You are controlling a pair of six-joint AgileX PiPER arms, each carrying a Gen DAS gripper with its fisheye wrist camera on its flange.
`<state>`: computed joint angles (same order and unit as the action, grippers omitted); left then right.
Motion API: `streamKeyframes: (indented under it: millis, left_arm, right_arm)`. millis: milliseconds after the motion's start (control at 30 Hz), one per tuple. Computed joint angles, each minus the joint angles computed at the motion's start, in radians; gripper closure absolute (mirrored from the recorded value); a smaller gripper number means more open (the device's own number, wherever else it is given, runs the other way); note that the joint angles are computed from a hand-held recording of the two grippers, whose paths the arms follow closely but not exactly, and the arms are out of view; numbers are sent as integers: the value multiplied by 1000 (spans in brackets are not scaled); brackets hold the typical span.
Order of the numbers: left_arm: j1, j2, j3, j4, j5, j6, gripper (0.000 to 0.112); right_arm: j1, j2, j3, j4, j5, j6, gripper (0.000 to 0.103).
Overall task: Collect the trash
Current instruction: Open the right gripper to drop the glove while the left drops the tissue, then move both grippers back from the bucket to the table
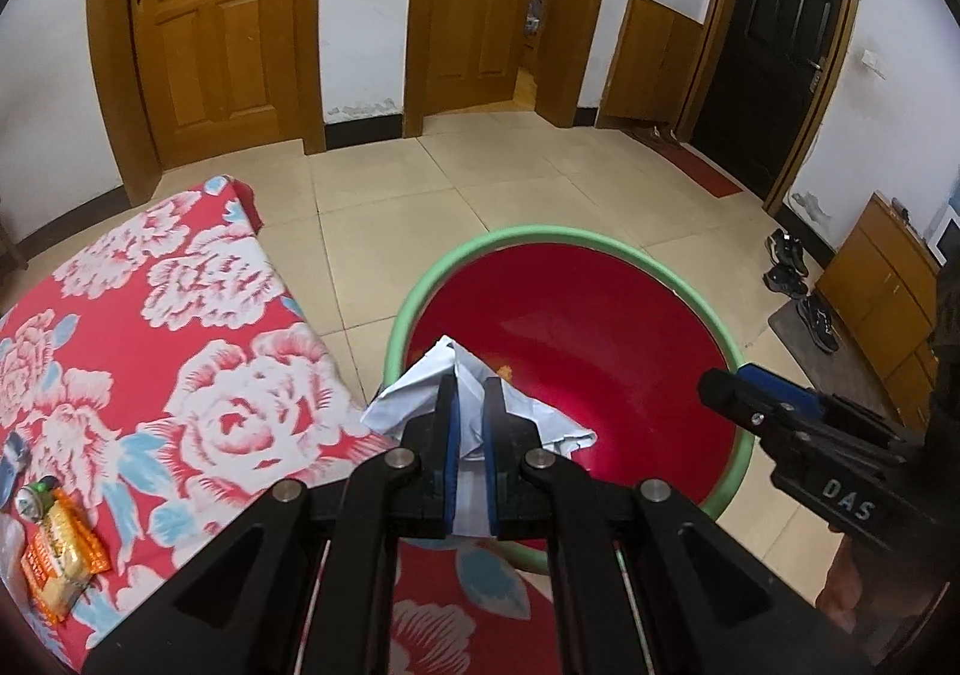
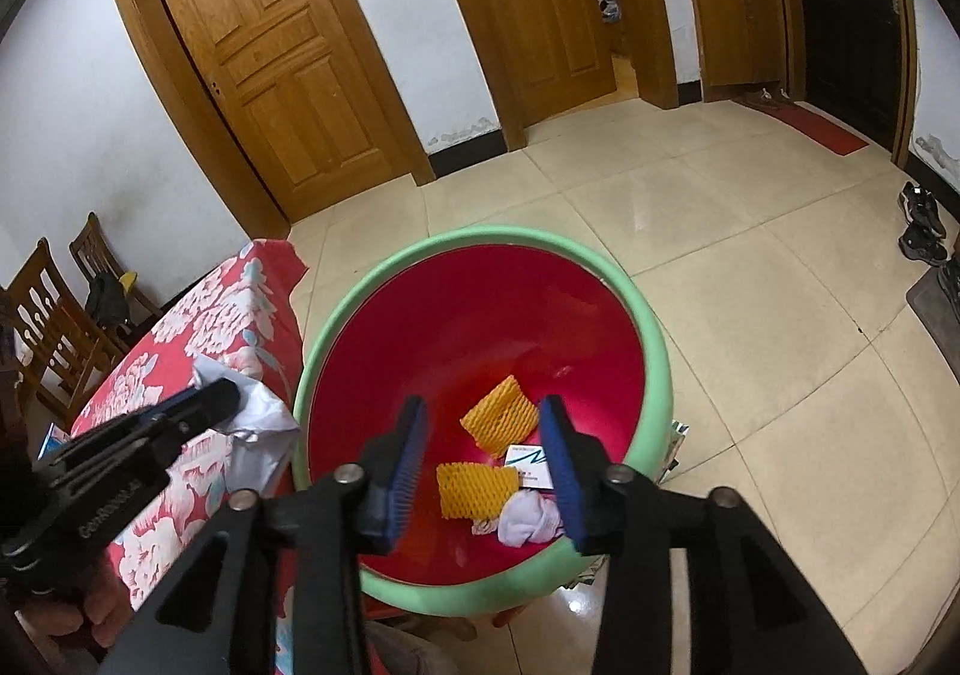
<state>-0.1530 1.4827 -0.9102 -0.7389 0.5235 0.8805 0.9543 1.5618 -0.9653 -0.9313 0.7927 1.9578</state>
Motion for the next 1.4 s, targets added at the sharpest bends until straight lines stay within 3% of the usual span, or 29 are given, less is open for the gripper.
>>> streamKeyframes:
  millis: [200,267,333,533,900,1400]
  left_arm:
    - [-34,41,-35,95,5,-98,104]
    - [-45,47,-42,141,3,-148,84]
    - [-49,42,-37,154,-6,-160,78]
    - [-53,17,-29,192,-14,-197,78]
    - [58,-55,-14,153,76,-172,78]
    - [370,-178,40,110,207,-75,78]
  right_arm:
    - [-2,-23,26,-7,11,27,53]
    - [-2,-24,26,-2,14,27,52]
    - [-2,-25,25,-1,17,27,51]
    - [4,-19,9,0,28,26,47]
    - [58,-15,-36,-11,65,24,46]
    - [160,67,-199,-19,84,-38,41]
